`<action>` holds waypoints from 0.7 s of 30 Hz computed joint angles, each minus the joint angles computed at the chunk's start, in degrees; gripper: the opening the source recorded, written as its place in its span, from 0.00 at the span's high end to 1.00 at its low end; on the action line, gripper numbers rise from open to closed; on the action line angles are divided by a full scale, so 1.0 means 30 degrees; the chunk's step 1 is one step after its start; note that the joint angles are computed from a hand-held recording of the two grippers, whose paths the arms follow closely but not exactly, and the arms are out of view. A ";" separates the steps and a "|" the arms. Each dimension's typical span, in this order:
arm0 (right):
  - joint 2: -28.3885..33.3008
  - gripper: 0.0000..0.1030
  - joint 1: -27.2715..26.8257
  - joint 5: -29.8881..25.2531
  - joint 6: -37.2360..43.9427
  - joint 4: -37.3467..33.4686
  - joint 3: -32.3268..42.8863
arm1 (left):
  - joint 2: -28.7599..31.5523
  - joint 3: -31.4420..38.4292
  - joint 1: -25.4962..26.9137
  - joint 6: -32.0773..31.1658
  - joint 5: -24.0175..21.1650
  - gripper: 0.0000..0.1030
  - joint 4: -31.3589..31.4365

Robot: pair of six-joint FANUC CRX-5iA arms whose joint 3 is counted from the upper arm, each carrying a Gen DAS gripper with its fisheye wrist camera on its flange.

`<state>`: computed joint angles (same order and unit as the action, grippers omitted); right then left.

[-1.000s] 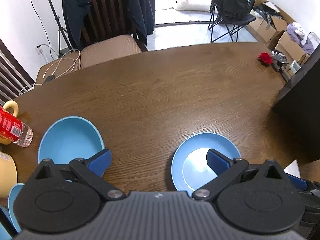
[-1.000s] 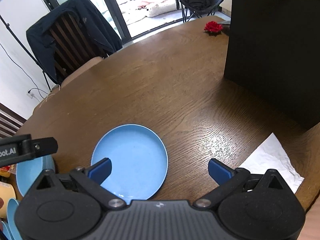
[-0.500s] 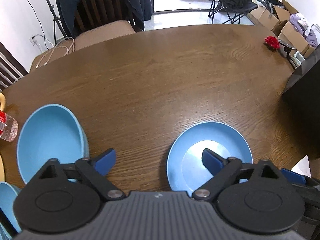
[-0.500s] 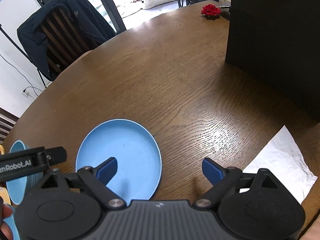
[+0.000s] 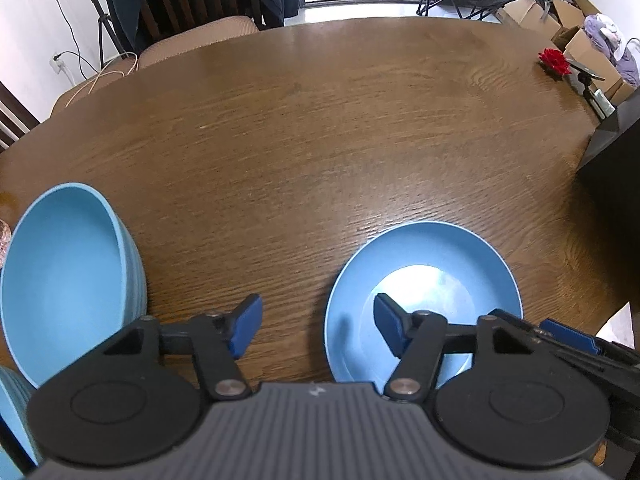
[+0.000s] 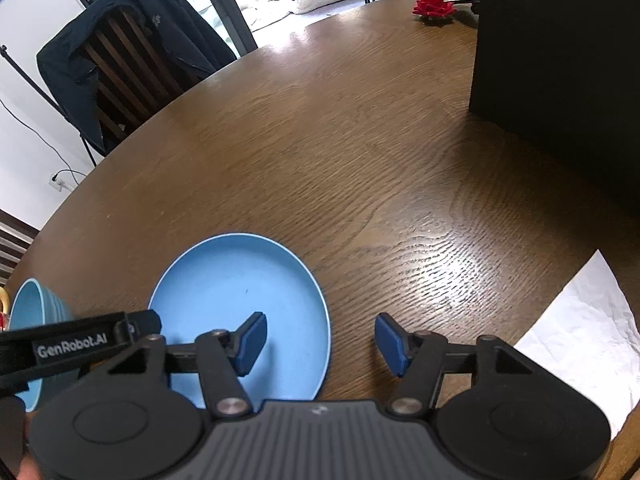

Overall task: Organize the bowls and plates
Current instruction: 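Move both tools toward the rim of another shallow blue plate, then close the left gripper on the blue plate rim while the right gripper closes too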

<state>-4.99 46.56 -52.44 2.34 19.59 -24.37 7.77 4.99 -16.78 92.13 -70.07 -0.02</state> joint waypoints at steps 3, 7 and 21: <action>0.0020 0.55 -0.0150 0.0417 -0.0046 -0.0044 -0.0147 | 0.0088 -0.0155 0.0086 -0.0080 0.0049 0.50 0.0248; 0.0105 0.65 -0.0318 0.0922 0.0009 -0.0133 -0.0275 | 0.0136 -0.0332 0.0102 -0.0132 0.0208 0.60 0.0391; 0.0365 0.82 -0.0713 0.1850 0.0349 -0.0571 -0.0482 | 0.0183 -0.0865 0.0400 -0.0816 0.0854 0.79 0.1379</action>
